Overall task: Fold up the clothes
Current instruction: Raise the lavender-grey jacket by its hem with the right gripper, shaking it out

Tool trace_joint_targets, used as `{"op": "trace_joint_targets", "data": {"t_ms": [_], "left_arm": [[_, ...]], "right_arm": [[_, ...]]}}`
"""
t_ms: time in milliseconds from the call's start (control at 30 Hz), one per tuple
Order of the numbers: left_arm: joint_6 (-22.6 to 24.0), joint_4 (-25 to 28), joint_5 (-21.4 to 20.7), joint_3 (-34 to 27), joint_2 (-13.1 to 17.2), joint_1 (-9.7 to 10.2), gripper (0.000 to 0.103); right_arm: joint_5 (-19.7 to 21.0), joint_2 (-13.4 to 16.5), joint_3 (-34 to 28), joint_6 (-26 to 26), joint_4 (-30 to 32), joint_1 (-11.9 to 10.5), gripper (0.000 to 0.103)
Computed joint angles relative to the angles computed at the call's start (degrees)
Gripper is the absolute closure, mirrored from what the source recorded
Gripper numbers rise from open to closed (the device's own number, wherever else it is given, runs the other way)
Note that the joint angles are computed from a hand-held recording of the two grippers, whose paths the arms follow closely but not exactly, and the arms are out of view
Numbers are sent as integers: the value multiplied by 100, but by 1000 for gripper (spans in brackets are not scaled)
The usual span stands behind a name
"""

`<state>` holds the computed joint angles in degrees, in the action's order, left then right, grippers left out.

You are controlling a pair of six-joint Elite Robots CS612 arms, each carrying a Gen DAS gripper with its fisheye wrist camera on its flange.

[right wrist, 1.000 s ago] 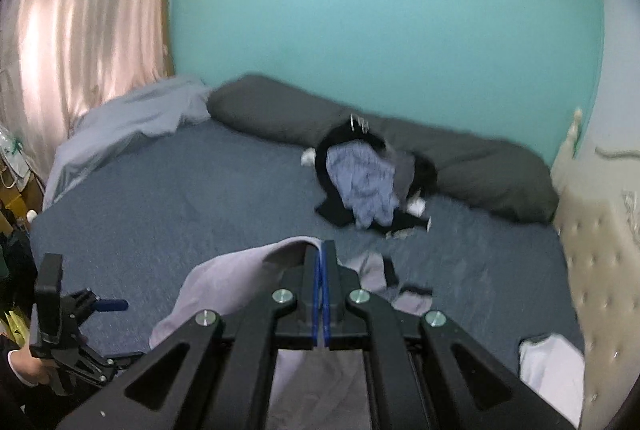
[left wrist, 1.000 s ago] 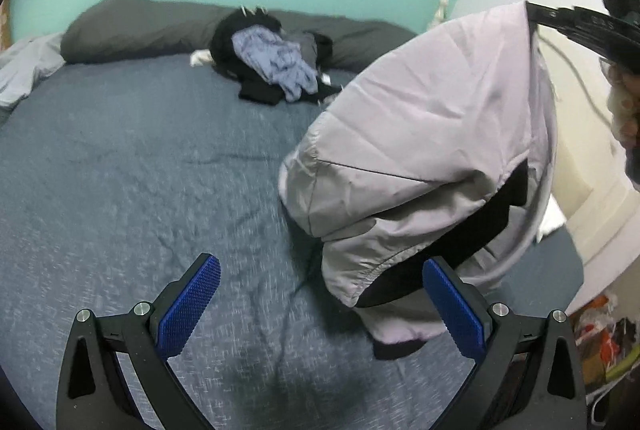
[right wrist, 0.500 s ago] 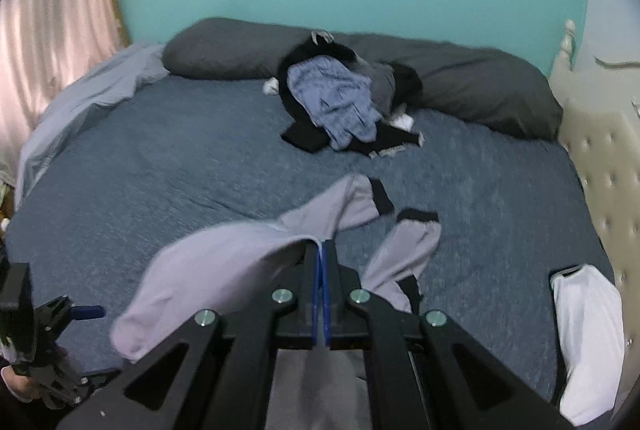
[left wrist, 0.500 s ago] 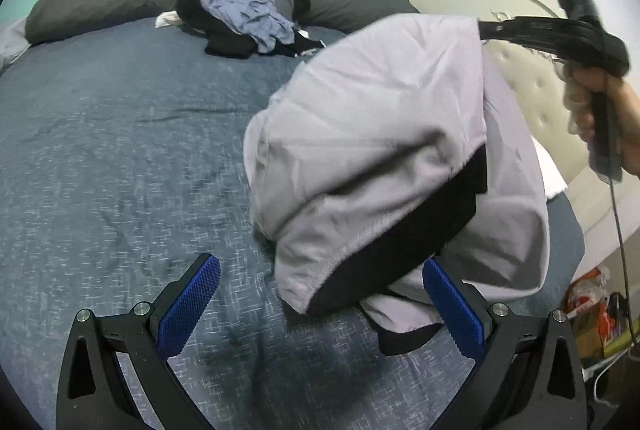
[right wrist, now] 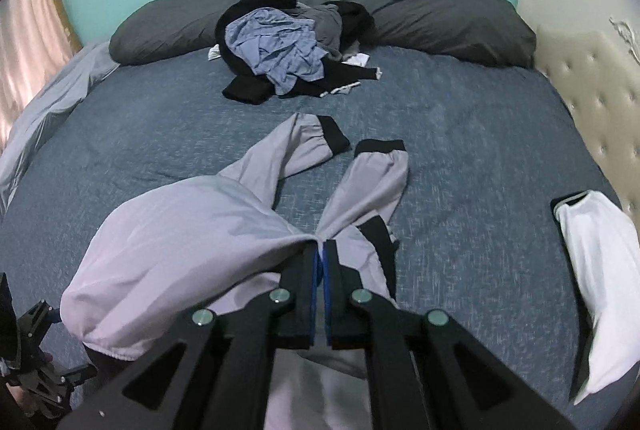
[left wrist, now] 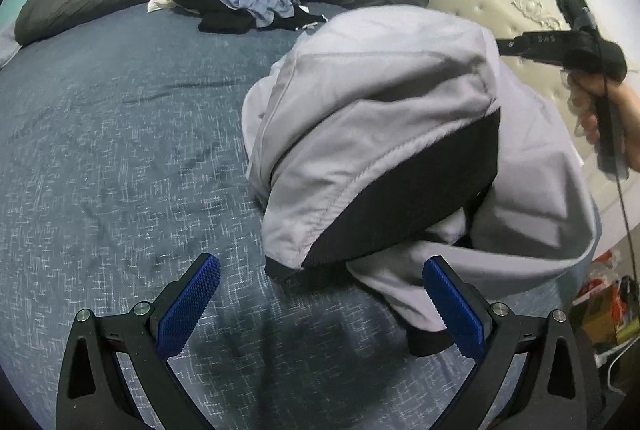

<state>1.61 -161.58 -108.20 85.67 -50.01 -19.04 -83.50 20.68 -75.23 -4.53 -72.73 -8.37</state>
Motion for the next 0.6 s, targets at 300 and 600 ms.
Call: {"op": "trace_joint_targets", "data": {"t_ms": [300,600], "left_arm": [[-125,63,221,-135,106,10,0],[-274,211,398,-249,222,3,0]], "right_arm": [[62,91,-310,55,123,-73,85],[529,190,-704,100,264,-126,84]]}}
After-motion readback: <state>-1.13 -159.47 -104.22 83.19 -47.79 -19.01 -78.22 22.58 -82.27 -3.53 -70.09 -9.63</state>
